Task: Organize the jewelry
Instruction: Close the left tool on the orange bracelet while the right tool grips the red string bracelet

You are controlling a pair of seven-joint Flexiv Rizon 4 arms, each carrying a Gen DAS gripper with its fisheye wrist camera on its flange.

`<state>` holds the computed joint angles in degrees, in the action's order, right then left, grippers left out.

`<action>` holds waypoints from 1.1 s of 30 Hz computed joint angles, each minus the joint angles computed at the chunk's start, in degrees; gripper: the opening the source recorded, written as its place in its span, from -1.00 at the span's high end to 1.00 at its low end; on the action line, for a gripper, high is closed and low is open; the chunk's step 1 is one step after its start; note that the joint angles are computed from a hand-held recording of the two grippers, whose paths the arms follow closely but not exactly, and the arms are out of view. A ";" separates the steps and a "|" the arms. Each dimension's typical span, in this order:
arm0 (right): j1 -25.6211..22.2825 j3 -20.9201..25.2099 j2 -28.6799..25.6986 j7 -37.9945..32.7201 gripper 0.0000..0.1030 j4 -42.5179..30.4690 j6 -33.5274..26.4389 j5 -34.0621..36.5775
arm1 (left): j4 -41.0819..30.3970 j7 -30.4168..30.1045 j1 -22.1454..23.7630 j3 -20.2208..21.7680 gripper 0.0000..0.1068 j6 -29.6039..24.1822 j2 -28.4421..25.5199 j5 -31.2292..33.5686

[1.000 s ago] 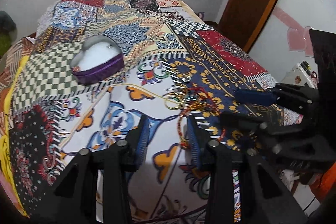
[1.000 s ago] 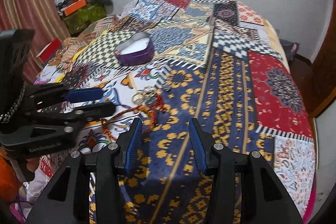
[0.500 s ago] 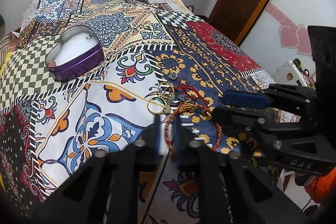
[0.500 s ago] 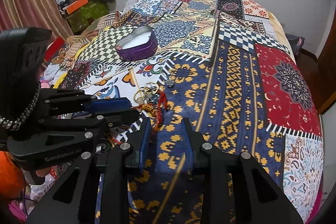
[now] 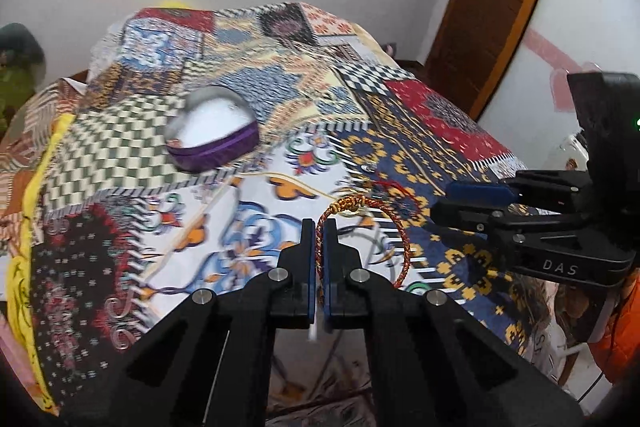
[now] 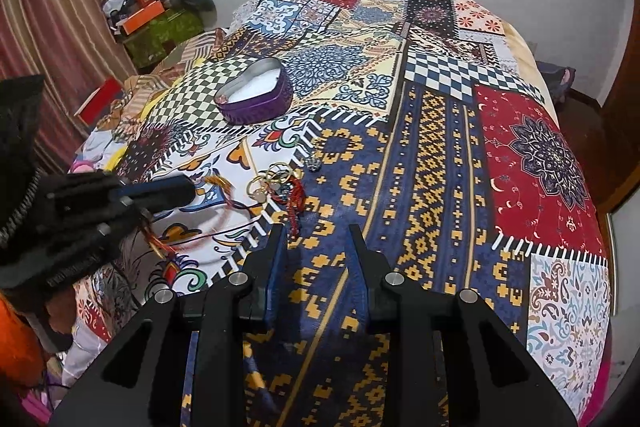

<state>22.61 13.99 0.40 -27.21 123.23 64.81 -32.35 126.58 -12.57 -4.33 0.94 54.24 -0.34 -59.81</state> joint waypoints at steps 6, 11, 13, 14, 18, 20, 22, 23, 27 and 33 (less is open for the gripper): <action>0.72 -0.34 -2.36 -2.65 0.48 -2.22 -0.37 0.58 | 0.16 -0.20 0.61 0.42 0.98 1.00 -0.37 -0.85; 1.46 -0.99 -4.88 -4.82 0.48 -4.13 -2.16 0.69 | 0.13 -0.34 0.97 0.26 0.98 0.76 -0.86 -1.36; 1.72 -1.46 -5.13 -4.01 0.53 -3.96 -2.08 -0.88 | 0.23 -0.01 0.90 0.11 0.98 1.08 -0.85 -1.89; 1.97 -1.65 -5.18 -3.69 0.60 -4.01 -2.84 -2.33 | 0.31 0.06 0.85 0.06 0.98 1.21 -0.77 -2.07; 2.13 -1.52 -4.81 -4.29 0.85 -4.15 -3.82 -2.32 | 0.12 0.36 0.74 -0.02 0.98 1.44 -0.73 -2.90; 2.02 -1.42 -4.40 -4.32 0.85 -4.10 -3.68 -1.86 | 0.03 0.38 0.71 -0.01 0.98 1.55 -0.67 -3.27; 1.79 -1.43 -3.76 -3.57 0.86 -3.73 -2.71 -2.06 | -0.09 0.40 0.70 0.01 0.98 1.65 -0.59 -3.68; 1.65 -1.48 -3.34 -3.01 0.86 -3.56 -2.36 -2.51 | -0.13 0.44 0.67 0.00 0.98 1.79 -0.57 -3.86; 1.14 -1.45 -2.18 -0.95 0.85 -3.58 -1.90 -5.00 | -0.24 0.67 0.49 0.01 0.98 2.56 -0.29 -4.71; 0.36 -1.20 -1.03 0.96 0.85 -4.11 -2.11 -7.92 | -0.30 1.30 0.28 0.23 0.98 3.18 0.45 -6.07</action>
<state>22.96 12.79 -0.64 -26.26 119.12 62.70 -40.27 126.28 -11.27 -4.05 1.17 57.42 0.10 -65.88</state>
